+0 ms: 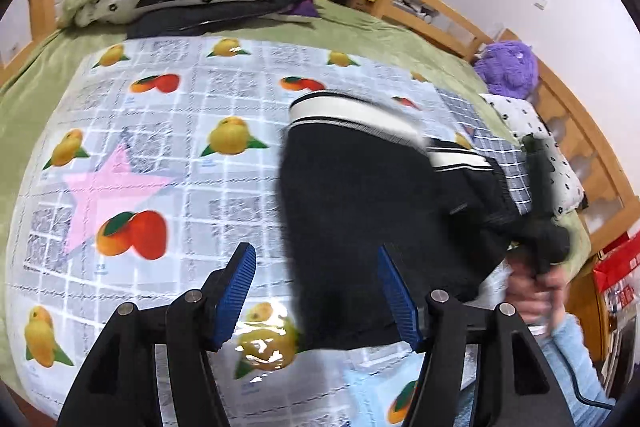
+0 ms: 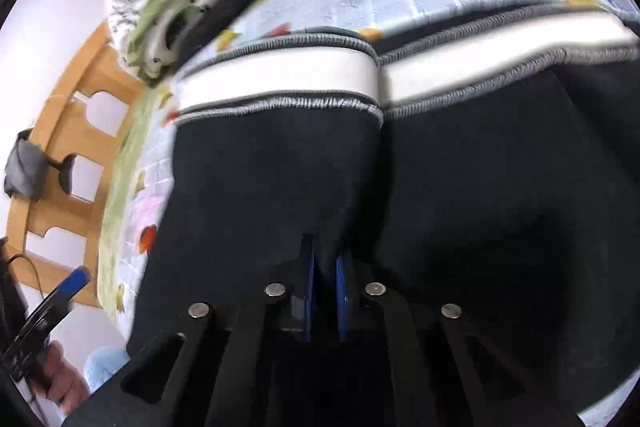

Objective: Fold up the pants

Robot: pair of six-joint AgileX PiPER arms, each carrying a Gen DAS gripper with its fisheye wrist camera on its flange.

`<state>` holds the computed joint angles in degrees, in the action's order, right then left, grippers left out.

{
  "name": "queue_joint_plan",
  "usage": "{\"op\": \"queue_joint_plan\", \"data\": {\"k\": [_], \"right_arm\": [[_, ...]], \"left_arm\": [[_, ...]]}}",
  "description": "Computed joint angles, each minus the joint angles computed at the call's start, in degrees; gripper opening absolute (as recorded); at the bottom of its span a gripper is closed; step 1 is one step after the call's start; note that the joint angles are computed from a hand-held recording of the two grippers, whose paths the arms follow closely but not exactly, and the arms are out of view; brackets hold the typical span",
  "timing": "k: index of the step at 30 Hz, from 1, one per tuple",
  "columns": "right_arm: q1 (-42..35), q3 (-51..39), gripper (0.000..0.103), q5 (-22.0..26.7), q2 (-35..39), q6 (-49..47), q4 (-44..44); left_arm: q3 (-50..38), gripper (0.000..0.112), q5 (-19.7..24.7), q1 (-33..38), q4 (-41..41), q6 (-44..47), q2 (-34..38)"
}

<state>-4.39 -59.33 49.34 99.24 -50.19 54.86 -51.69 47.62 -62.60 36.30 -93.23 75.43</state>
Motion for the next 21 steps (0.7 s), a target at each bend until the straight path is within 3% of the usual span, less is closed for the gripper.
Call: {"op": "queue_joint_plan", "data": {"k": [3,5,7,11,15,17,19,21], "right_arm": [[-5.0,-3.0,0.008,5.7,-5.6,-2.1,0.8],[-5.8,-6.4,0.008,5.3,-7.2,-1.1,-2.9],[-6.6,-10.6,0.008,6.1,-5.8,1.1,-7.0],[-8.2,-17.3,0.008,7.3,-2.3,3.5,-13.2],[-13.6,-20.1,0.008,7.5,0.6,-0.5,-14.6],[-17.0,-20.0,0.009,6.2,2.9,-3.2,-14.5],[-17.2,-18.4,0.010,0.6,6.0,-1.9,-19.1],[-17.2,-15.0,0.021,-6.0,8.6,-2.6,-20.0]], "left_arm": [[0.0,0.061,-0.2,1.2,-2.4,2.7,-0.4],[-1.3,0.061,1.6,1.2,-3.0,5.3,0.1],[-2.6,0.061,3.5,0.7,-2.7,6.5,0.9],[-3.8,0.061,2.8,1.3,-4.4,8.5,2.6],[-5.7,0.061,2.7,1.0,-5.1,9.8,4.7],[-6.6,0.061,2.6,0.9,-5.2,10.3,5.7],[-7.8,0.061,2.7,1.0,-6.0,11.5,6.7],[-10.0,0.061,4.1,1.1,-6.8,13.3,7.9]]}}
